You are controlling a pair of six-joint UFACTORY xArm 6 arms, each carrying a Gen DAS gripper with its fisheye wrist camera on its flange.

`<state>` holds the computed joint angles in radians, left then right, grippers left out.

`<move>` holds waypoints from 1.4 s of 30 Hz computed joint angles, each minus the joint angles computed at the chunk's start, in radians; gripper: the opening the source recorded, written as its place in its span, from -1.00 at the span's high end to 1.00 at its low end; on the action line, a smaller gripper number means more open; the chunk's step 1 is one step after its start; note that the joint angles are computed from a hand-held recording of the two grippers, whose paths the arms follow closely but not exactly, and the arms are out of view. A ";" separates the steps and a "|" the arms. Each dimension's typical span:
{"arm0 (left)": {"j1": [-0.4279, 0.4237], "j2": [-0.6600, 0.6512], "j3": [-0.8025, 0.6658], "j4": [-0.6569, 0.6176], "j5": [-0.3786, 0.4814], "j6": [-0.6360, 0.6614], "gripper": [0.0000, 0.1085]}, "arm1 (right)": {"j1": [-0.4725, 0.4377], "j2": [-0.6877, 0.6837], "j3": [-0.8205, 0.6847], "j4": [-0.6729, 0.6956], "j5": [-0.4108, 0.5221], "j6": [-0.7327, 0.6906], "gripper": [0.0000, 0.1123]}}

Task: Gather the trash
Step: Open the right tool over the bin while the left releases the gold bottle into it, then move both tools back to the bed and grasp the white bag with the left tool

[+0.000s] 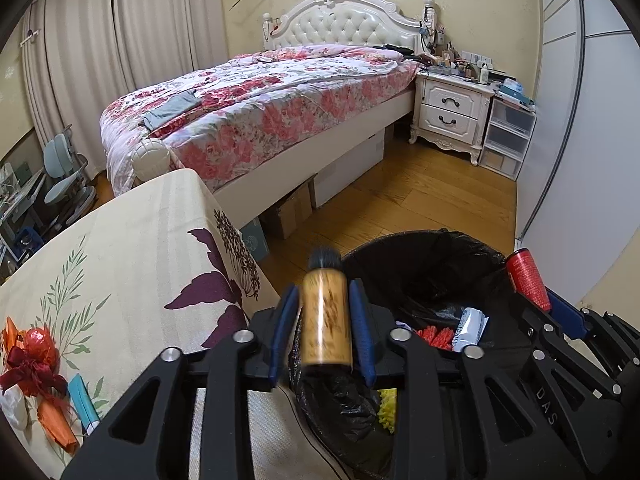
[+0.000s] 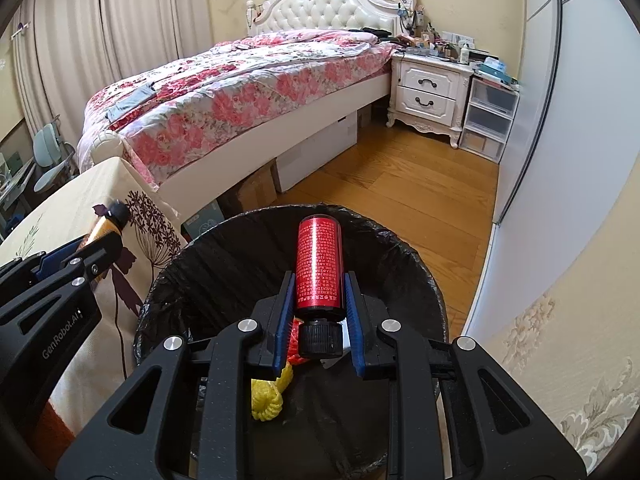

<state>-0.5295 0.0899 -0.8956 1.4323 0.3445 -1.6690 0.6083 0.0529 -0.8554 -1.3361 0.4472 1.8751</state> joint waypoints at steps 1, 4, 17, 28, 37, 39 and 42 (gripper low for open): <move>-0.001 -0.002 0.001 0.009 0.003 -0.011 0.20 | 0.000 -0.001 0.002 0.001 0.002 0.002 0.56; 0.001 -0.010 0.008 0.016 -0.003 -0.027 -0.08 | 0.005 -0.008 0.008 0.001 0.024 0.014 0.38; -0.033 -0.103 0.073 0.061 0.139 -0.065 -0.47 | 0.046 -0.036 0.023 0.020 0.099 0.022 -0.13; 0.028 -0.333 0.274 0.010 0.184 -0.050 -0.49 | 0.125 -0.026 -0.027 0.022 0.087 -0.013 -0.22; 0.100 -0.550 0.448 -0.057 0.224 -0.009 -0.49 | 0.210 0.035 -0.123 0.035 0.062 -0.065 -0.22; 0.123 -0.607 0.494 -0.076 0.227 0.008 -0.49 | 0.222 0.049 -0.145 0.043 0.050 -0.081 -0.22; 0.156 -0.696 0.562 -0.116 0.238 0.048 -0.49 | 0.244 0.074 -0.180 0.057 0.034 -0.107 -0.22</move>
<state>-0.3731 -0.6063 -0.3335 1.3165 0.5823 -1.6214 0.8519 0.1264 -1.0350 -1.2787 0.4816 1.7678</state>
